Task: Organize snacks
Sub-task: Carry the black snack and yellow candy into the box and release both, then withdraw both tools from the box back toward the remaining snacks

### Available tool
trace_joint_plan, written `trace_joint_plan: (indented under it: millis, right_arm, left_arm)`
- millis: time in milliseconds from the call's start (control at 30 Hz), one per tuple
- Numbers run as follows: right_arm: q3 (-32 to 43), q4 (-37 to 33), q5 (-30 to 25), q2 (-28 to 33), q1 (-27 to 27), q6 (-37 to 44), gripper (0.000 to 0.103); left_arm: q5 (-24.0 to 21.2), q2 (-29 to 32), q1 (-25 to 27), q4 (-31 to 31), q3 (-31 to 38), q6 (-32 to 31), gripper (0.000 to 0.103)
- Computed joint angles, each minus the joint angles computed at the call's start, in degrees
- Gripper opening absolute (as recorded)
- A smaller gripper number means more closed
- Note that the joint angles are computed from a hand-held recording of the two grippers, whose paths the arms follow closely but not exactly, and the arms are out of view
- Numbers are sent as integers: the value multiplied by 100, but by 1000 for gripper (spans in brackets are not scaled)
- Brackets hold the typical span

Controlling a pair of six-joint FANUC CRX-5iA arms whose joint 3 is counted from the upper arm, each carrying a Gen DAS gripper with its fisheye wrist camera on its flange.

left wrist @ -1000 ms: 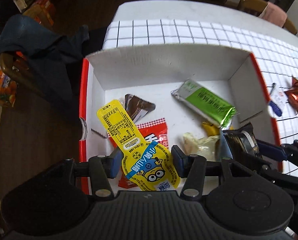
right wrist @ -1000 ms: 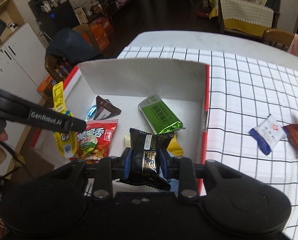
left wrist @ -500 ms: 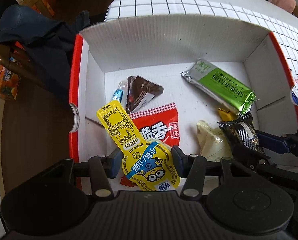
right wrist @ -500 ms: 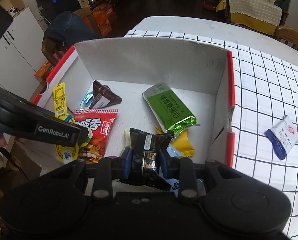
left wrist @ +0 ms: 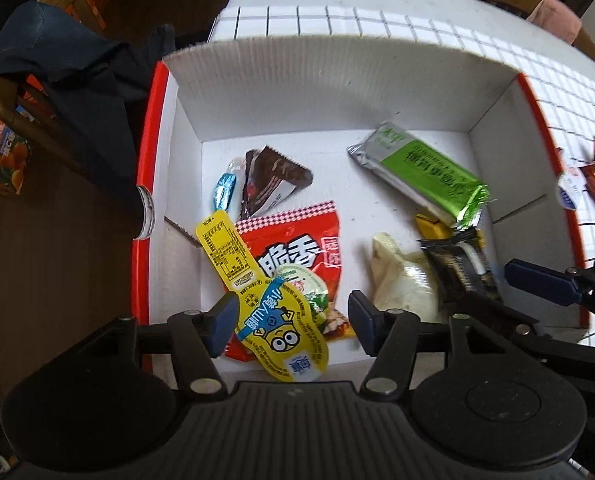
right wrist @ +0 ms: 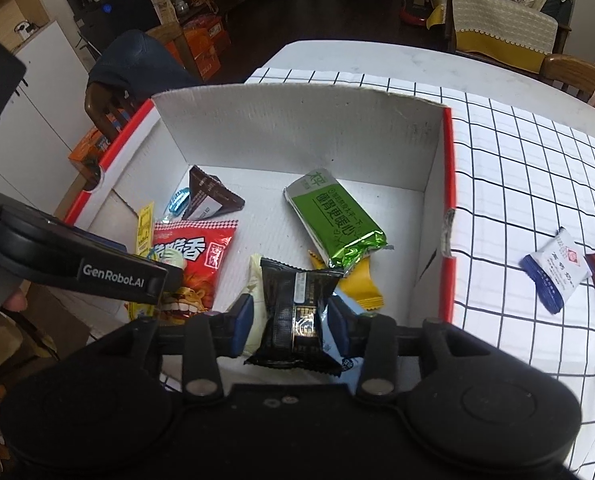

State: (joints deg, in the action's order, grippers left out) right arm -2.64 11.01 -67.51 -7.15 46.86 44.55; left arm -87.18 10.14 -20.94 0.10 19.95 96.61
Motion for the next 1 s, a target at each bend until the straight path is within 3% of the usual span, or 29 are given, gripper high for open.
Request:
trace_joint_plan:
  millis: [200,600,1000]
  right_arm:
    - [-133,127,80,-291,92,-211,53]
    - [-477,672,101,-1072,398,-719,75]
    - [-1043,1365,-190,-1986,325,-1339,96]
  left_arm:
    - [194,-267,-41,66,-91,-36,61]
    - [1029,-892,-98,635,-572,-188,77]
    - [1693,-811,-804,422,-302,-61,84]
